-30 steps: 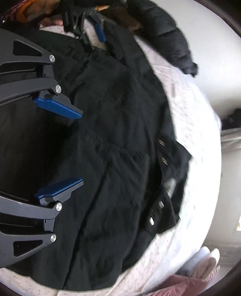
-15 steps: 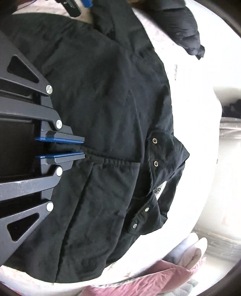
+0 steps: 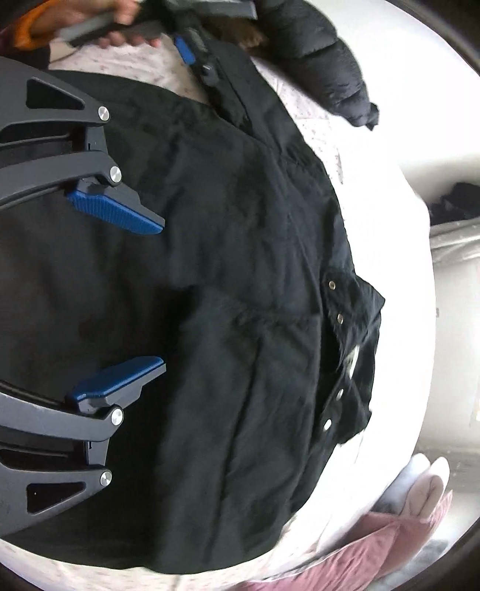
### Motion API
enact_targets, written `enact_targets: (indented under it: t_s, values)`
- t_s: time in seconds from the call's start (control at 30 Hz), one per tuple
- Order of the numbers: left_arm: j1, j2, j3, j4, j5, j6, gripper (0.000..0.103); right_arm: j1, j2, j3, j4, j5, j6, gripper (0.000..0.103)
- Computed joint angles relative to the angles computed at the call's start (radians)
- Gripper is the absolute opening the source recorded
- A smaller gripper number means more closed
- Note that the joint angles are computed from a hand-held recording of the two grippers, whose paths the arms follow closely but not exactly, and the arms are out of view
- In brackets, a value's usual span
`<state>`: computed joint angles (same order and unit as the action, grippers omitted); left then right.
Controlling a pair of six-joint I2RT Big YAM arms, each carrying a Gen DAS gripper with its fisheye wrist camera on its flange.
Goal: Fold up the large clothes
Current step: 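Grasp the other sleeve with the left tool and fold it across the body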
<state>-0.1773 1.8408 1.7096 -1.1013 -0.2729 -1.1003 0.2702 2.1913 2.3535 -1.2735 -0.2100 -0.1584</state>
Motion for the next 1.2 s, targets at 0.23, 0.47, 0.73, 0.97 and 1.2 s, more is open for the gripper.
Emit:
enact_targets:
  t_s: [0.23, 0.47, 0.73, 0.97, 1.2]
  values:
    - [0.079, -0.078, -0.163, 0.062, 0.002, -0.211, 0.097, -0.061, -0.151, -0.242, 0.075, -0.013, 0.033, 0.073]
    - [0.115, -0.168, -0.335, 0.280, -0.143, -0.215, 0.067, -0.116, -0.222, -0.349, 0.152, -0.023, 0.008, 0.073]
    - [0.067, -0.240, -0.330, 0.295, -0.287, -0.146, 0.013, -0.191, -0.220, -0.377, 0.264, -0.101, 0.038, 0.074]
    - [-0.053, -0.140, 0.021, 0.179, -0.430, 0.157, 0.011, -0.227, -0.151, -0.277, 0.230, -0.043, 0.049, 0.074]
    - [-0.169, 0.178, 0.566, 0.051, -0.389, 0.365, 0.011, -0.253, -0.082, -0.218, 0.188, -0.070, 0.068, 0.074]
